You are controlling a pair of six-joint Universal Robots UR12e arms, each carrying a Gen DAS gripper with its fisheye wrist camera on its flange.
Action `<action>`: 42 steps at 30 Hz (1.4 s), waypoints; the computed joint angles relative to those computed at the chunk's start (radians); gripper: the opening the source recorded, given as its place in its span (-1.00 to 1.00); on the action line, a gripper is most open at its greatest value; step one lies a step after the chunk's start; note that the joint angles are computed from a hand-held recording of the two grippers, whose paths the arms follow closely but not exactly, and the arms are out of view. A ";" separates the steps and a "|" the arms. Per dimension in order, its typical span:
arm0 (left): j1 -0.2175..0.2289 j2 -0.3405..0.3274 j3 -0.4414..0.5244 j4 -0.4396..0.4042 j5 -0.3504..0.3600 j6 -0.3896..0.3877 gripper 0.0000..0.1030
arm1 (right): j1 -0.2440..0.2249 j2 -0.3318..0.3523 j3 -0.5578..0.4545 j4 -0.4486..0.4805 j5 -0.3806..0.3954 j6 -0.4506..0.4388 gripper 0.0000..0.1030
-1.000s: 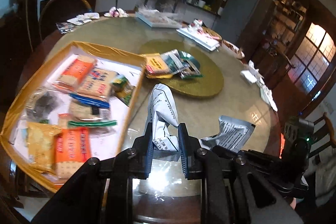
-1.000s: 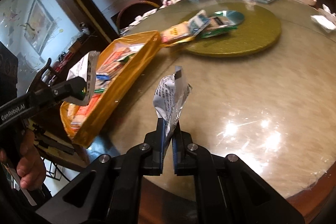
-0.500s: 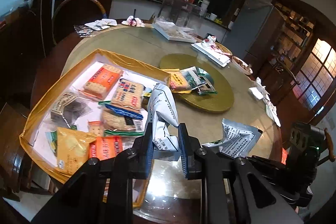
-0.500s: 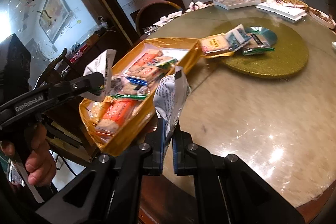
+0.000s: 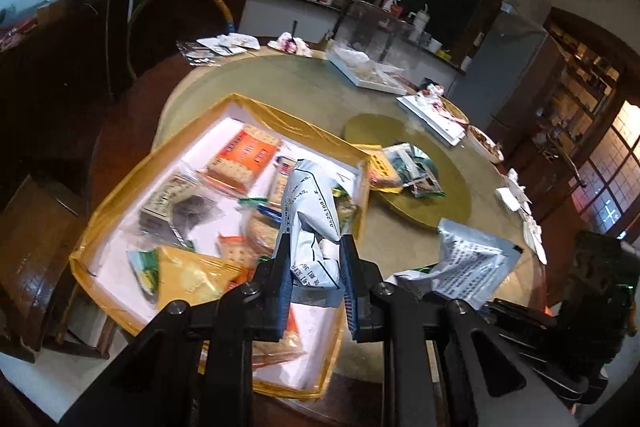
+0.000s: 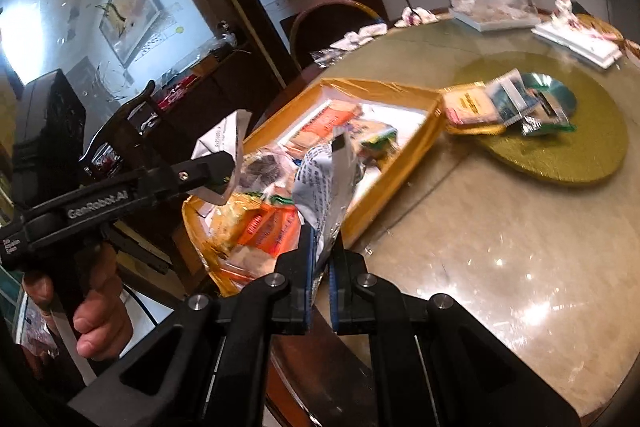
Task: Organize snacks
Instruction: 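Carry both white sachets over the white tray and open both tools, then move both open tools to the packets on the gold turntable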
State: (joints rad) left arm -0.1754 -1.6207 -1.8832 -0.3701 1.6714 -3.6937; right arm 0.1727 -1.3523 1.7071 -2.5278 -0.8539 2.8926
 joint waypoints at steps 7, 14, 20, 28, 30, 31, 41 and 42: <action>0.032 0.011 -0.011 -0.014 0.009 -0.014 -0.60 | 0.024 0.036 -0.052 0.046 0.001 -0.016 -0.86; 0.074 -0.028 0.029 -0.051 -0.019 0.020 -0.60 | 0.057 0.108 -0.149 0.096 -0.024 -0.005 -0.86; 0.101 -0.090 0.097 -0.137 -0.019 0.023 -0.60 | 0.079 0.207 -0.276 0.139 -0.060 0.062 -0.86; 0.087 -0.122 0.126 -0.159 0.028 0.045 -0.46 | 0.087 0.257 -0.331 0.209 -0.058 0.079 -0.70; 0.081 -0.123 0.128 -0.153 0.058 0.045 -0.27 | 0.082 0.251 -0.323 0.211 -0.042 0.076 -0.47; 0.078 -0.123 0.130 -0.153 0.070 0.043 -0.19 | 0.078 0.242 -0.315 0.213 -0.035 0.064 -0.28; 0.022 -0.076 0.079 -0.046 0.116 -0.018 0.50 | 0.008 0.145 -0.188 0.129 0.055 0.055 0.18; 0.012 -0.072 0.076 -0.042 0.112 -0.024 0.50 | 0.000 0.134 -0.173 0.123 0.057 0.050 0.20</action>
